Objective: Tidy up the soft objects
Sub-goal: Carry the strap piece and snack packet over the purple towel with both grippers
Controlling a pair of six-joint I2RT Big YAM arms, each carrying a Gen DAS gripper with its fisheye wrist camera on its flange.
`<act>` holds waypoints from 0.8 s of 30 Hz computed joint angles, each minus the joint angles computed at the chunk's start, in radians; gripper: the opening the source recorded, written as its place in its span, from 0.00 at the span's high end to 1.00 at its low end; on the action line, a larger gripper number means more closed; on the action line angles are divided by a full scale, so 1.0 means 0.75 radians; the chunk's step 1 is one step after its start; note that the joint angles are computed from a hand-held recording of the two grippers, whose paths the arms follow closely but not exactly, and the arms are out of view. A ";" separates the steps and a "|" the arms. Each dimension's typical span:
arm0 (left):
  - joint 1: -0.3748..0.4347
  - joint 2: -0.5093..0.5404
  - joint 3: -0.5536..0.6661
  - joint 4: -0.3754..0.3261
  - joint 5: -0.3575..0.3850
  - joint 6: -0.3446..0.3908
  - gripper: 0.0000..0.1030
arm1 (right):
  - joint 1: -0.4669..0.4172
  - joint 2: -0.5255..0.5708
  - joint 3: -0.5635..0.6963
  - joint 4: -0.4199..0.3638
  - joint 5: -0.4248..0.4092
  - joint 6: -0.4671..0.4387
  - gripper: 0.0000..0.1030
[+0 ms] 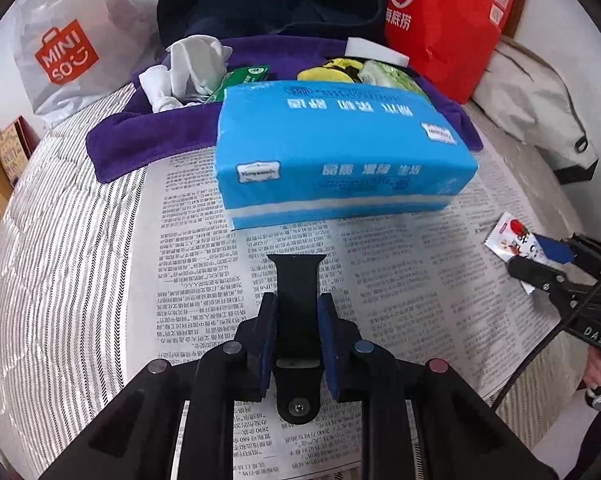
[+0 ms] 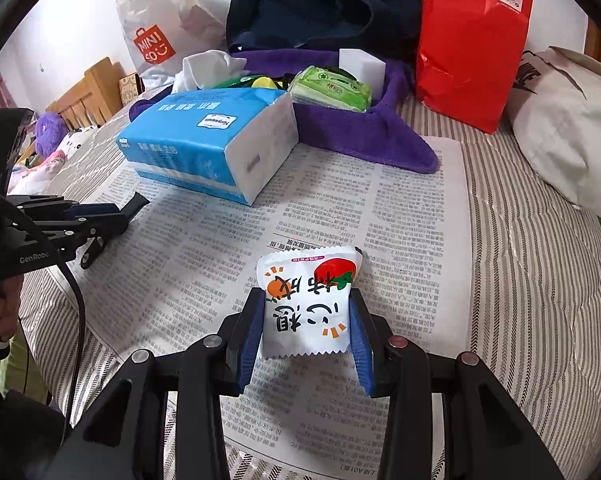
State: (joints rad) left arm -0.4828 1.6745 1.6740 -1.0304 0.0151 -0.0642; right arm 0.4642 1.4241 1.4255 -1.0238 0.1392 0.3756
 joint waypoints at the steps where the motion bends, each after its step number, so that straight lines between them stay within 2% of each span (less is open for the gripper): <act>1: 0.004 -0.001 0.001 0.002 0.010 -0.003 0.81 | 0.003 0.003 0.010 -0.008 0.008 -0.004 0.61; 8: 0.028 -0.012 0.030 -0.017 0.071 0.016 0.81 | 0.014 0.019 0.087 -0.051 0.031 -0.012 0.61; 17: 0.065 -0.054 0.058 -0.028 0.072 0.063 0.81 | 0.023 0.063 0.208 -0.073 0.048 -0.020 0.61; 24: 0.109 -0.057 0.113 -0.042 0.104 0.063 0.81 | 0.026 0.098 0.290 -0.066 0.048 -0.037 0.61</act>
State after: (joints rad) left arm -0.4014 1.6319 1.7590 -1.0622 0.0929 -0.0173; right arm 0.4839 1.4976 1.6434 -1.0736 0.1751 0.3477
